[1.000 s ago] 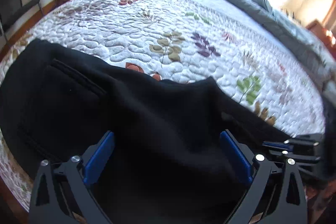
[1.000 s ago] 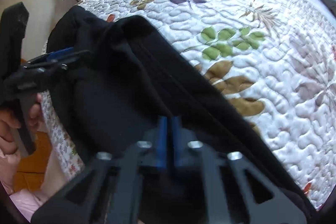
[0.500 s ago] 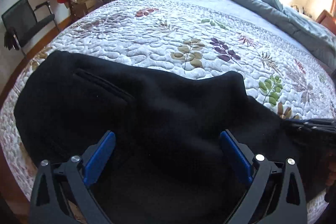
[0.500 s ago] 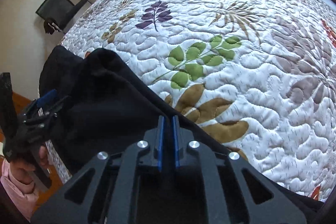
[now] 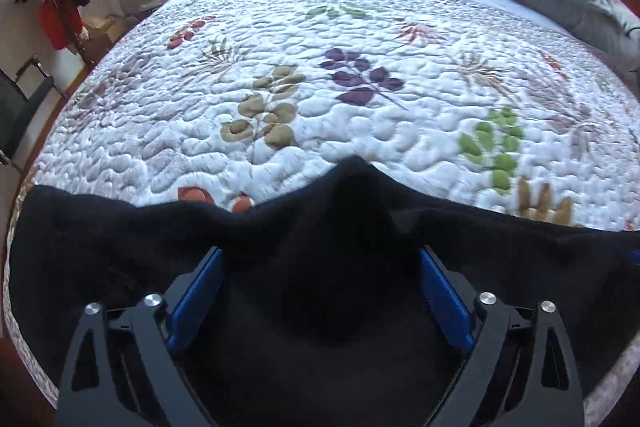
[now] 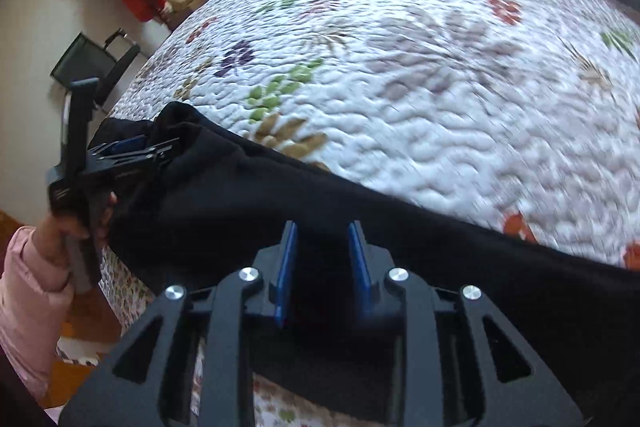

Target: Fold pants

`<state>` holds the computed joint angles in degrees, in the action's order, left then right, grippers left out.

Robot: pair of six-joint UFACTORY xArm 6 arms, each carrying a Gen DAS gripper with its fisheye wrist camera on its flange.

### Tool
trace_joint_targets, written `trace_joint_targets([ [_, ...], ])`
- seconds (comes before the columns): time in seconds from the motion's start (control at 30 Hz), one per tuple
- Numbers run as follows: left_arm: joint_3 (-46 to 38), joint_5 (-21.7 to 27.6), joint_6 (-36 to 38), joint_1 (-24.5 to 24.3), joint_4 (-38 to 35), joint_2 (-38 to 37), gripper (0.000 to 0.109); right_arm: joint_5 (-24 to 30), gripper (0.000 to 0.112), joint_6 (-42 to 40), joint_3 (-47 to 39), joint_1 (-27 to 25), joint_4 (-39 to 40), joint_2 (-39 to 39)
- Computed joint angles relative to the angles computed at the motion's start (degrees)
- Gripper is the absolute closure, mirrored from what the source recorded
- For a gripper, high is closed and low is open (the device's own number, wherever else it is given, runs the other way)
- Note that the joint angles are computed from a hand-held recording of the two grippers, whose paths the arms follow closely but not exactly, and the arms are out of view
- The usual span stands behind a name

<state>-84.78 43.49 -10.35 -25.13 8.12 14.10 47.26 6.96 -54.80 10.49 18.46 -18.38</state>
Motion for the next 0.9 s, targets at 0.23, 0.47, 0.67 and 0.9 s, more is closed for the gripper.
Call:
trace_joint_targets([
  [0.23,-5.6,2.0,-3.8,0.8,-0.8,4.3,0.017,1.5,0.084,5.1,9.2,-4.7,-1.0,-9.8],
  [0.47,6.9,-2.2,2.9,0.6,-13.8,-9.1,0.027,11.6,0.07,8.9,14.3,-9.6,-5.0,-22.1],
  [0.67,18.6,-3.0,11.5,-3.7,-23.0,-19.6,0.027,20.5,0.066,13.3,21.0,-19.3,-3.3,-35.3],
  [0.9,21.5,-2.5,12.7,-9.9,-26.0,-19.2,0.026,26.0,0.062,4.5,27.5,-43.9,7.7,-44.2],
])
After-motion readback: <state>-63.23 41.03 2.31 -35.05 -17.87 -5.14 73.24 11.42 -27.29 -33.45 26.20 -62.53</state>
